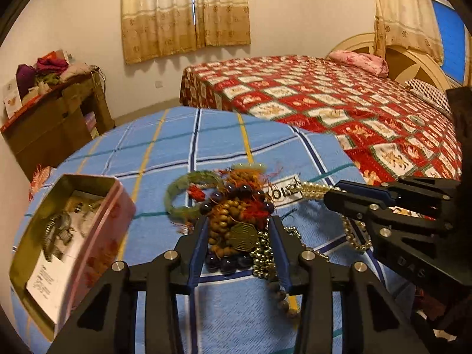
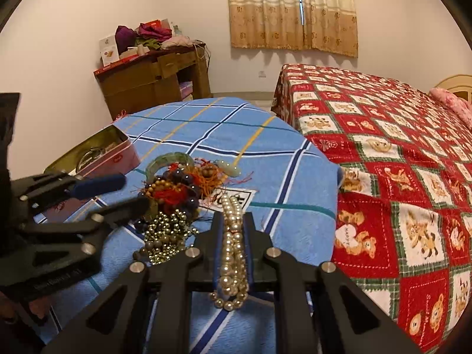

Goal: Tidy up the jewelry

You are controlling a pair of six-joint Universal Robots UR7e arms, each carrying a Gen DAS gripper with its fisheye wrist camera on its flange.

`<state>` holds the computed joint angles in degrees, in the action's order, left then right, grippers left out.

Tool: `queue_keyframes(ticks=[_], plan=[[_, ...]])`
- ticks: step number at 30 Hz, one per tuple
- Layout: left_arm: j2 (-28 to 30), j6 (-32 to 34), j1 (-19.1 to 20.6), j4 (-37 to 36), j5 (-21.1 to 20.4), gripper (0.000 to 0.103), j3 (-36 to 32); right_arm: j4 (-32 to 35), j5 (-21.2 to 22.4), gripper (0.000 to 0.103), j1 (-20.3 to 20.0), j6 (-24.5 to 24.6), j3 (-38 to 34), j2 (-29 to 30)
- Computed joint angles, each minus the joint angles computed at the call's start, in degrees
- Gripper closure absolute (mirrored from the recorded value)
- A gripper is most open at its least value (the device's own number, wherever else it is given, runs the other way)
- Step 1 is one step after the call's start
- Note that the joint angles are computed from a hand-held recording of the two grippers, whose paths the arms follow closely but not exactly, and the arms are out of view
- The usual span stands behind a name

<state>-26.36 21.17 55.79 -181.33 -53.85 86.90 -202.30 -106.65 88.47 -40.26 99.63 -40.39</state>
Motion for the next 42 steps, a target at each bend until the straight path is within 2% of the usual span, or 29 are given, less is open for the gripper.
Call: queue_keyframes(ticks=[1, 4, 13, 14, 21, 25, 27, 28, 29, 36, 42], plan=[[0.2, -0.4, 0.1, 0.9, -0.1, 0.061, -0.4, -0.2, 0.2, 0.088, 0.0, -0.2, 0.1, 0.0], [0.1, -3.1, 0.9, 5.7, -2.0, 0.081, -2.1, -0.4, 0.8, 0.088, 0.0, -0.3, 0.5, -0.2], [-3.4, -3.6, 0.7, 3.5, -4.4, 0.083, 2.5, -1.2, 1.8, 0.088, -0.1, -0.2, 1.3, -0.6], [-4.1, -3.3, 0.6, 3.0, -4.6, 0.103, 3.2, -1.5, 1.8, 0.088, 0.0, -0.4, 1.4, -0.6], [-8.3, -2.5, 0.3, 0.5, -5.1, 0.103, 6.8, -2.3, 2.3, 0.088, 0.8, -0.9, 1.8, -1.0], [-6.9, -1.6, 0.1, 0.0, -4.0, 0.103, 6.0, -1.8, 2.0, 0.088, 0.8, -1.2, 1.5, -0.8], [-5.8, -1.6, 0.0, 0.9, -3.8, 0.094, 4.9, -1.6, 1.8, 0.088, 0.7, -1.3, 1.6, -0.8], [-5.6, -1.9, 0.0, 1.1, -4.0, 0.077, 4.8, -1.6, 1.7, 0.088, 0.7, -1.3, 1.6, -0.9], [-5.2, -2.2, 0.0, 1.0, -3.9, 0.066, 4.6, -1.5, 1.7, 0.088, 0.6, -1.3, 1.7, -0.9], [-2.1, -1.2, -0.6, 2.1, -2.7, 0.064, 1.6, -1.6, 1.6, 0.088, -0.4, -0.9, 2.2, -1.5], [1.1, 0.0, -0.5, 4.0, 0.4, 0.064, -2.2, -1.6, 2.3, 0.088, -0.6, -0.8, 2.5, -1.7]])
